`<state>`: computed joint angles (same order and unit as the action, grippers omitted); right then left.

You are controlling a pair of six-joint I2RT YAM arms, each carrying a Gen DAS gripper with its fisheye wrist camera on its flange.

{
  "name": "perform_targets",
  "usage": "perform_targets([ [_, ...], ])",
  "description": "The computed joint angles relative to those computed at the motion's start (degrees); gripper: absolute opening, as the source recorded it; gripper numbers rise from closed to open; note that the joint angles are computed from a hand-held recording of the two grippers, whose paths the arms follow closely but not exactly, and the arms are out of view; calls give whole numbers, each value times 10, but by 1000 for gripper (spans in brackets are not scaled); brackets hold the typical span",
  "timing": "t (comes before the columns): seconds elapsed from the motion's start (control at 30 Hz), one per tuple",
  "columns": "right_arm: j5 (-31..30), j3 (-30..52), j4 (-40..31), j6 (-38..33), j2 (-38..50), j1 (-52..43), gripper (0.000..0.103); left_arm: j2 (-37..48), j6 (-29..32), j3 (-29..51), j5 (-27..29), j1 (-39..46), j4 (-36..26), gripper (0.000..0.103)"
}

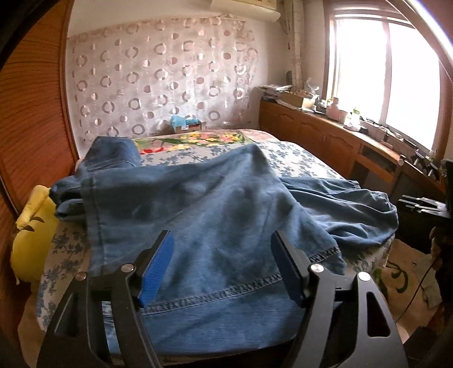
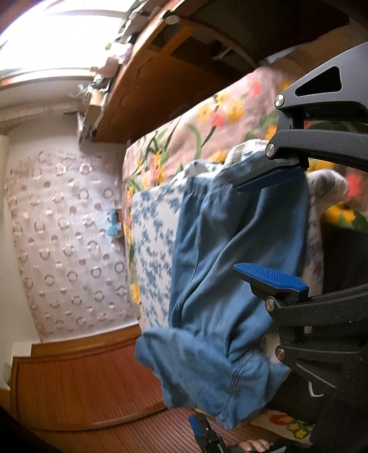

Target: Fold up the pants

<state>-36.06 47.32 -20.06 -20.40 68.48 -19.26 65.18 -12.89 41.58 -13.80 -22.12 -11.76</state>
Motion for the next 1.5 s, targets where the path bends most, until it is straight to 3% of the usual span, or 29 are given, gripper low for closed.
perform_targets([
  [0.23,60,3,23,15,43,4,54,15,-5,4,8,-10,-6,72],
  [0.83,70,29,2,44,86,8,54,29,-18,-7,11,-12,0,72],
  [1.0,56,11,26,37,81,5,16,28,-18,-9,12,-10,2,72],
  [1.23,21,10,20,31,34,6,10,6,-17,-20,12,-1,-2,72],
  [1.5,-33,122,-34,54,-11,45,10,-45,-16,-30,13,20,-22,73],
])
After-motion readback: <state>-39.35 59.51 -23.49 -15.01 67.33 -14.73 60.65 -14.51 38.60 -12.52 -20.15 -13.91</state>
